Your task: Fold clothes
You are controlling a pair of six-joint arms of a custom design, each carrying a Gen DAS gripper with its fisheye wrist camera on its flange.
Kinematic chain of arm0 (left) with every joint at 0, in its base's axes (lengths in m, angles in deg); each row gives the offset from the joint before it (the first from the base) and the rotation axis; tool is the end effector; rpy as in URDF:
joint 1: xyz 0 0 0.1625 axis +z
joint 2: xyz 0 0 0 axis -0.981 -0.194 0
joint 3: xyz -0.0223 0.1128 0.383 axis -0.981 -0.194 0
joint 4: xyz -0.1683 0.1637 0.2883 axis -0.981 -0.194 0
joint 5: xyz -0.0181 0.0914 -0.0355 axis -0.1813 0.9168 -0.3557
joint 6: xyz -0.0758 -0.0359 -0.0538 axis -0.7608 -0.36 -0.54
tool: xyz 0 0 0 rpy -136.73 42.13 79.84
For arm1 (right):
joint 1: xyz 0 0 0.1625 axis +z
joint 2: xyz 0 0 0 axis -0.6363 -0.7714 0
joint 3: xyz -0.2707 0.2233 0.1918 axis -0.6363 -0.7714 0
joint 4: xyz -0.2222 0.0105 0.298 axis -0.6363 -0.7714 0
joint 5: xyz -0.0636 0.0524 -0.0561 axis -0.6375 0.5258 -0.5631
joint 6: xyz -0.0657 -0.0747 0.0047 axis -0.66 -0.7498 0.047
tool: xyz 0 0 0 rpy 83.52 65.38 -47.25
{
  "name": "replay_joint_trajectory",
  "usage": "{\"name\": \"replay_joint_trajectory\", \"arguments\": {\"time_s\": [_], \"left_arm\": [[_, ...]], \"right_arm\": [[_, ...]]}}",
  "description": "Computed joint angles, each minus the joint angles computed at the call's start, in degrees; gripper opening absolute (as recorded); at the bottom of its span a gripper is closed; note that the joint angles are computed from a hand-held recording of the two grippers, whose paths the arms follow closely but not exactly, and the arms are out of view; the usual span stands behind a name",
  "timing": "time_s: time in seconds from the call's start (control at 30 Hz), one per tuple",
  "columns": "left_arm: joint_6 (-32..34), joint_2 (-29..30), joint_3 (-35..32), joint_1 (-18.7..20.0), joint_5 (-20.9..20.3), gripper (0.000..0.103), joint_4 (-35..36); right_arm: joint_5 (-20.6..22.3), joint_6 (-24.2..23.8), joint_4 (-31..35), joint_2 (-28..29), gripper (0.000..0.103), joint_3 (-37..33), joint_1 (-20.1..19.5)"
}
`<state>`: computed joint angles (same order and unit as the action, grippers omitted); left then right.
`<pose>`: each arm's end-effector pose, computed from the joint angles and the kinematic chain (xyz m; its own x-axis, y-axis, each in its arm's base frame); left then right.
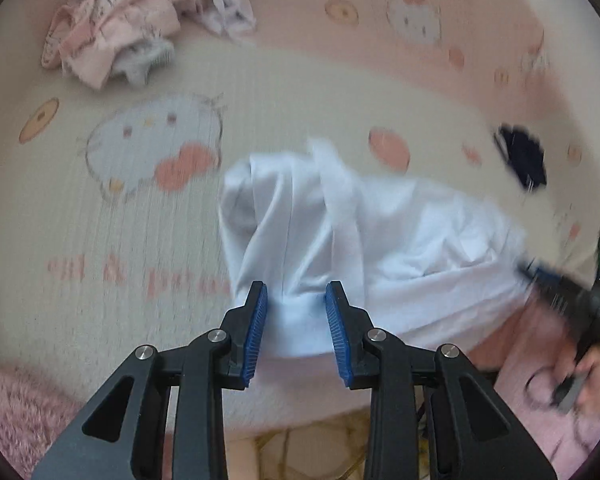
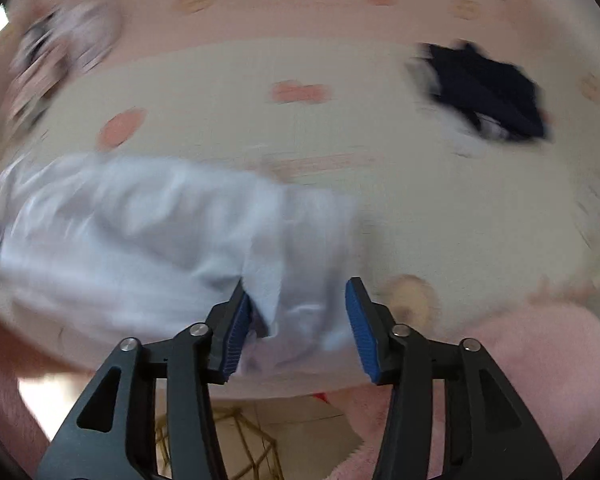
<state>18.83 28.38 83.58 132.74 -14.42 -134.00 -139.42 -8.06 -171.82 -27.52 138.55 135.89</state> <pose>-0.1814 -0.5849 0.0838 -0.8583 -0.2356 -0.4558 -0.0002 0.8885 -0.4588 0.1229 -0.5465 0.2044 -0.6586 -0.0418 0.7514 -0.3170 0.9209 -0.2266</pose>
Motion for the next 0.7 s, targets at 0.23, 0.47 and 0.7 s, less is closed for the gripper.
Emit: {"name": "replay_joint_trajectory", "arguments": {"time_s": [0.23,0.47,0.7], "left_arm": [[0.1,-2.8,6.1,0.6,-3.5,0.047,-18.4],[-3.4,-2.7,5.6,2.5,-7.2,0.049,-16.0],[-0.5,-1.6,4.7,1.7,-8.6,0.049,-16.4]], "right_arm": [[15.5,13.4,6.8,-8.2,0.051,0.3,-5.7],[34.2,22.3,22.1,-12.9,0.051,-0.4,-14.1],[31.1,16.9,19.5,-10.8,0.053,-2.4,-12.1]]}}
